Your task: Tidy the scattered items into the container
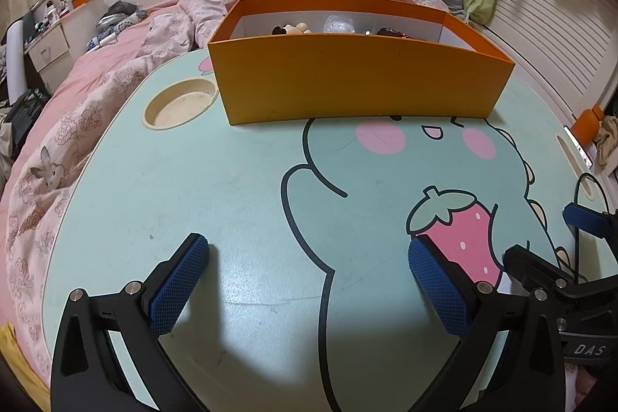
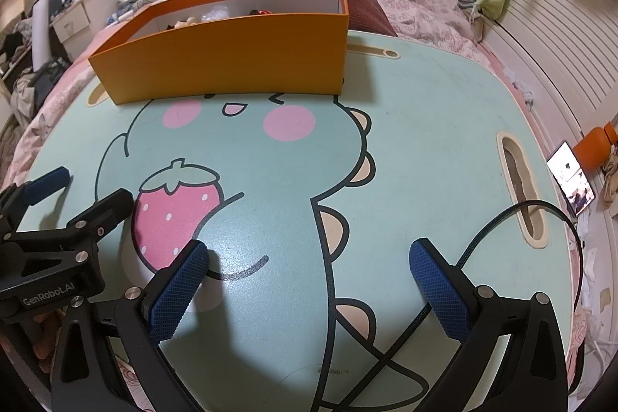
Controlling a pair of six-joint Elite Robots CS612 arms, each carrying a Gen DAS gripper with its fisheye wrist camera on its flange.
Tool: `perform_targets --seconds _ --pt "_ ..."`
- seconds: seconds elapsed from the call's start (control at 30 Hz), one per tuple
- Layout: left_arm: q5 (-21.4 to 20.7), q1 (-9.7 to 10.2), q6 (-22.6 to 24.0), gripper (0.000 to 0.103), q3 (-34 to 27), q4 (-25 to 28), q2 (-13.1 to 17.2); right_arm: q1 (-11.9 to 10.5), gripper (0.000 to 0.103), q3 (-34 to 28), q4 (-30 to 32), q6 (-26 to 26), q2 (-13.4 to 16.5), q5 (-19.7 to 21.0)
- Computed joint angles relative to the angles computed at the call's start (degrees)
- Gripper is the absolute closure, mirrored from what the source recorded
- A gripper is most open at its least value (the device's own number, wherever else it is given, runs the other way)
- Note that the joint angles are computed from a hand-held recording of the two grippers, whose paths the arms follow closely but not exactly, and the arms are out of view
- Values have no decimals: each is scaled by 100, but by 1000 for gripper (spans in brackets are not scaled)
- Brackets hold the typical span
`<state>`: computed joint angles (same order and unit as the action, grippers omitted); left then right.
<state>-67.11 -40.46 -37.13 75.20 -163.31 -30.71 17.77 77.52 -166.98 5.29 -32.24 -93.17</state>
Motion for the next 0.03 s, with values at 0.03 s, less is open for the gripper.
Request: perform_targets --seconds 0.03 --pt "5 -2 1 0 1 -2 0 0 0 -3 3 1 2 1"
